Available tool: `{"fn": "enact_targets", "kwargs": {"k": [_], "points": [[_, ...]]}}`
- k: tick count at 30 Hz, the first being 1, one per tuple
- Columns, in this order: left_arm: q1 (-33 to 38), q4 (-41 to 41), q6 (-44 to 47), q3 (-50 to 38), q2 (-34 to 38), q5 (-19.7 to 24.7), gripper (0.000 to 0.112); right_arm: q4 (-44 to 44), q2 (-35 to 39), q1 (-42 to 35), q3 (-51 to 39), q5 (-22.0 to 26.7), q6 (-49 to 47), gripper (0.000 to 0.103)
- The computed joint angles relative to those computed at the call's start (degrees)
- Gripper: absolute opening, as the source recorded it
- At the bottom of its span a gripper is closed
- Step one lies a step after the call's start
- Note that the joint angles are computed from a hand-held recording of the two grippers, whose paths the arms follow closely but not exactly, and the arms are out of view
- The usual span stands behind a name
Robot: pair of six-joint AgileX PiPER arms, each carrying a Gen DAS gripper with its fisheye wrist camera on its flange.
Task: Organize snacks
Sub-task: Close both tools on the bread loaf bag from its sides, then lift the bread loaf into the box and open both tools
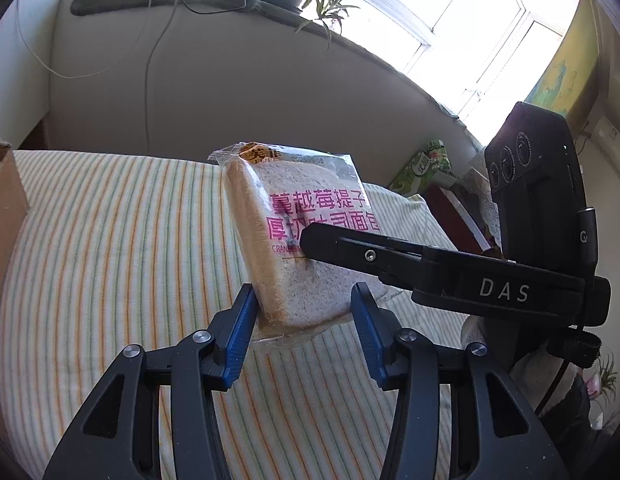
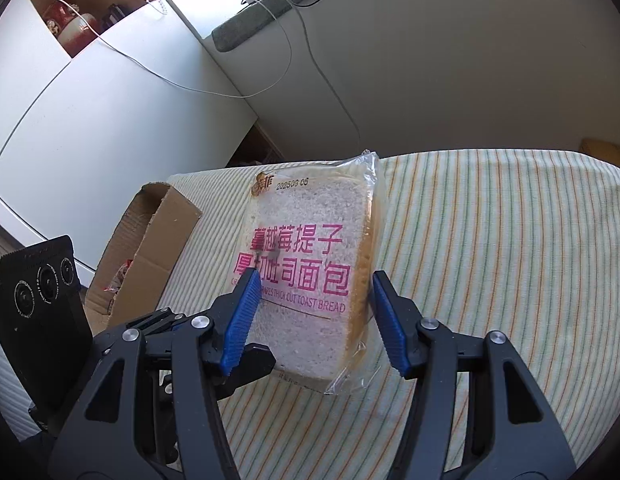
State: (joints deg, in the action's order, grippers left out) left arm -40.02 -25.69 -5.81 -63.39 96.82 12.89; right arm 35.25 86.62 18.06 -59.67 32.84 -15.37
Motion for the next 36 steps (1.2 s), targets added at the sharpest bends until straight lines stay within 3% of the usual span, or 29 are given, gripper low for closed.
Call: {"fn": "enact_targets", "kwargs": {"k": [7,13,28,36], "points": [[0.22,18.65,-19.5,7.97,-8.95,-1.9,0.047,-5.82,1.01,8.66,-4.29,-1.06,8.26,0.059],[4.29,19.93,-20.49,15.02,-17.07,-2.38,0.047,-11.54,4.7,15.84,-10.81,-1.07,15.13,0.059],[21.57,-0.12,3.86,23.42,-28.74,2.08,0.047,-17.36,21.33,27.12,-34.27,4.73,21.64,0.059],[28.61,-2.7,9.08,24.04,-29.51,4.78,0.047,-17.68,30.51,29.88,-47.18,9.28,23.14,0.059]]}}
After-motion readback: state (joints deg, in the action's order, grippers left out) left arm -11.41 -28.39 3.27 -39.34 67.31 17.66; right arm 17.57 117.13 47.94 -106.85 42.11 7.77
